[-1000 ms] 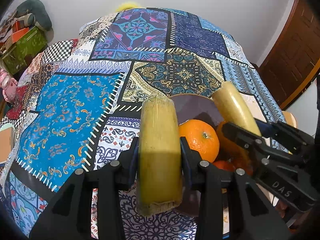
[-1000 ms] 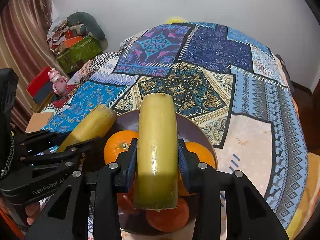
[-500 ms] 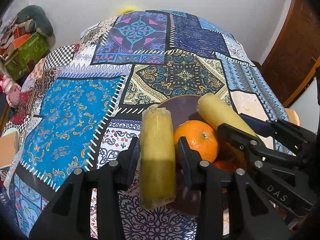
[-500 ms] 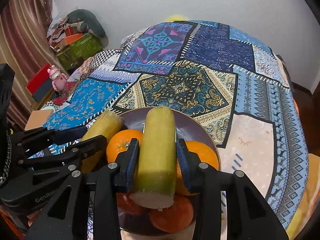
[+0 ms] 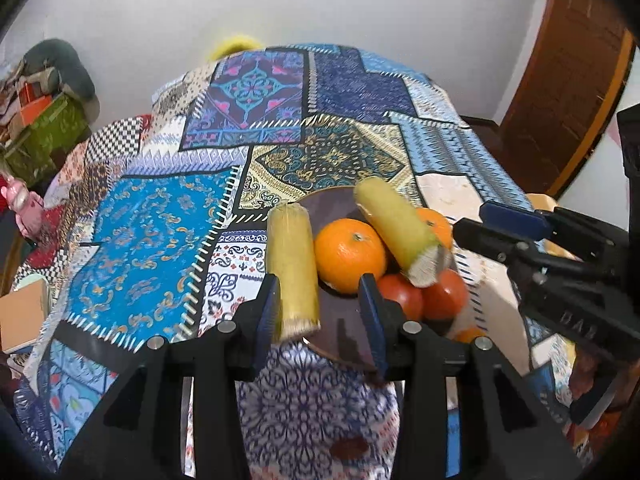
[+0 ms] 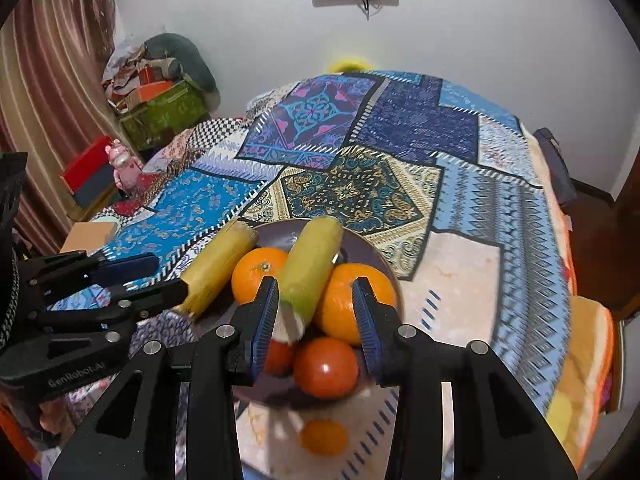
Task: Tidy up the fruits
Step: 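Open both tools to release the yellow fruits onto the plate, then grasp a small mandarin with the right tool while the left tool grasps another mandarin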
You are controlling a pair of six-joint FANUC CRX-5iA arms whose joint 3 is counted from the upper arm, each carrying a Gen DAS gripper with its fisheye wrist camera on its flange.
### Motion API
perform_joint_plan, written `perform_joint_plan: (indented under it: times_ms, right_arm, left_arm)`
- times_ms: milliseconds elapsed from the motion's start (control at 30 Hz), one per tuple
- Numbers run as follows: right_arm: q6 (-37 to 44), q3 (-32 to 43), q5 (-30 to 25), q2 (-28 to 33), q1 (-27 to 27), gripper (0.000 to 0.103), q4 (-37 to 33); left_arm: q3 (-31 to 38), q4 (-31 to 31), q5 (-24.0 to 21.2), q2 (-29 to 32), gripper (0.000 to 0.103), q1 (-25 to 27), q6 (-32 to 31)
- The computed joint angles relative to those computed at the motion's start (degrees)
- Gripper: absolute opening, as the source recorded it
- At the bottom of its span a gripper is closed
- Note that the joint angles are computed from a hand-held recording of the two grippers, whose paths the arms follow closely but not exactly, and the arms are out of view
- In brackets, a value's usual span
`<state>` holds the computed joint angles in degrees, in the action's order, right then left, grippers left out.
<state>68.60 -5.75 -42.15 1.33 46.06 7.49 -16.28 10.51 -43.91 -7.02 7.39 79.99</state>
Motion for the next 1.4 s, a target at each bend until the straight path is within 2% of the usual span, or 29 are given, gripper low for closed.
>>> perform_joint_plan:
  times_ms: [367,567,733,967,1200,1300,1400]
  right_arm:
    - [-7.7,-11.1,0.3,-12.2,2.9,0.04,6.3]
    - [-10.6,-16.5,-1.2,-17.1,4.8,0.045,8.3]
    - [-12.2,-20.0,-3.3,-20.4,5.9,0.045,6.2]
    - [-11.7,-22.2,-5.1,-21.9,6.4,0.045,1.5]
    - [-8.9,-23.1,-6.5,-20.7,6.3,0.045,-2.2]
    - [-7.7,-23.3,-5.9,-20.7,5.4,0.036,-4.2]
    - [-6.9,-23.6,-5.1,-21.5,4.5,0.036,-5.1]
  left_arm:
    - [-6.2,0.7,-2.4,-10.7,0.054,0.0,-1.6]
    - [-9.4,1.4,-4.9,-14.5,0.056,0.4,-2.2]
    - [-11.6,1.9,-7.3,-16.3,0.056,-0.2,-2.1]
    - [-13.3,1.6,-8.5,-16.6,0.056,-3.1,-0.8]
    - [-12.5,0.6,-8.2,-13.5,0.056,-6.9,1.3]
    - [-11.5,-0.1,-7.8,-11.8,0.056,-8.4,2.3]
    - [-10.4,-0.1,-7.3,-9.8,0.056,-9.4,3.1]
